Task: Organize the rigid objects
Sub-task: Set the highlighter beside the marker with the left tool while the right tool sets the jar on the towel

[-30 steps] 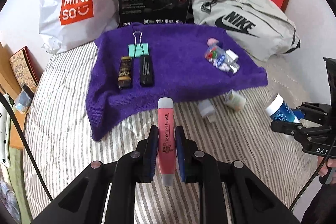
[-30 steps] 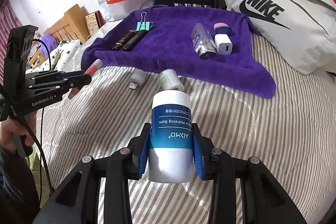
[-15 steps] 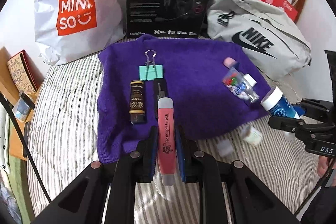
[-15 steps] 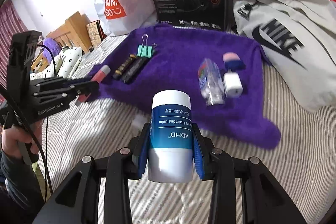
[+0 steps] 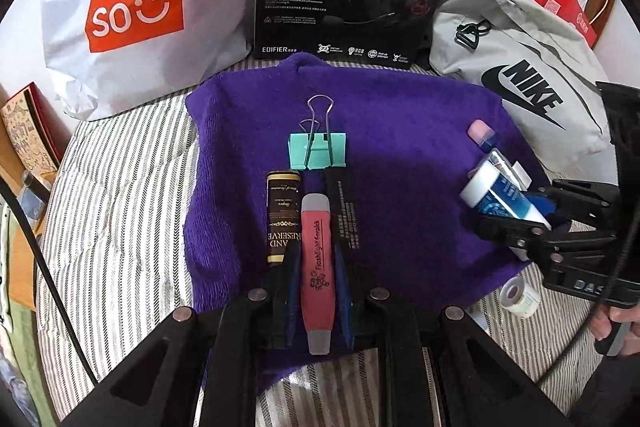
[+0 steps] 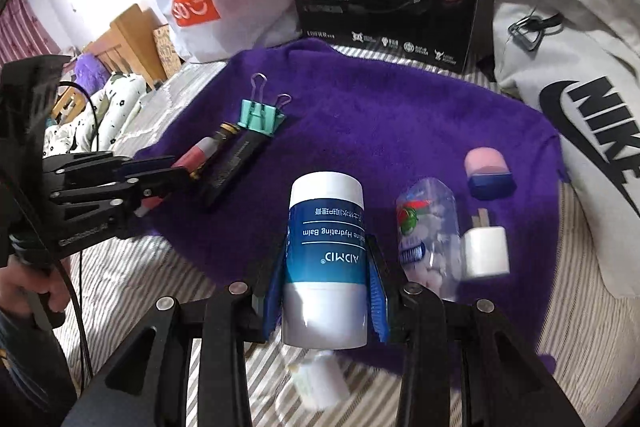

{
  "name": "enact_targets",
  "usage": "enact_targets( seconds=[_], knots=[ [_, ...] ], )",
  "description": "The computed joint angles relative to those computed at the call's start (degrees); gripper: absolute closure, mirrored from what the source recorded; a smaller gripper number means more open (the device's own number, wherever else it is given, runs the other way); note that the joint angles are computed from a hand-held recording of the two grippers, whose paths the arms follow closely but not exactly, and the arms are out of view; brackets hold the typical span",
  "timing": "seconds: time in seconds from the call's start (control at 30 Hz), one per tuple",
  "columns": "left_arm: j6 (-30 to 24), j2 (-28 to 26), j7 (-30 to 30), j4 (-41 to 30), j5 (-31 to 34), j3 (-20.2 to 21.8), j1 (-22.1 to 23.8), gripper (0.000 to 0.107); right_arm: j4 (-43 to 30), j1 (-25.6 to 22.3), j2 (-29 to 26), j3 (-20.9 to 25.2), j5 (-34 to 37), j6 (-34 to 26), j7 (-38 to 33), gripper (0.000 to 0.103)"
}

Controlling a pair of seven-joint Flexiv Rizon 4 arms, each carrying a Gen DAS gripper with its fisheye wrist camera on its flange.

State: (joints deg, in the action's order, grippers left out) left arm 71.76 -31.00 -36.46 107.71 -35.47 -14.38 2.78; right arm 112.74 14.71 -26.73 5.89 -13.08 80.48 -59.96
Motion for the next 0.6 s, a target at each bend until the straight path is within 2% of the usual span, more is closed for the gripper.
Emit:
enact_targets(
  seconds=[0.17,0.6],
  knots=[
    [-0.5,-1.3,0.1,-1.4,0.4,0.0,0.1,0.090,-1.7,2.8,-2.0,-3.8,-3.5,-2.3,2.1,0.066],
    [-1.0,-2.8,-0.8,-3.5,2.2,0.3,-0.6,0.090,-3.8,1.6,-4.4,-3.3,-4.7,-2.2,0.7,0.066]
  ],
)
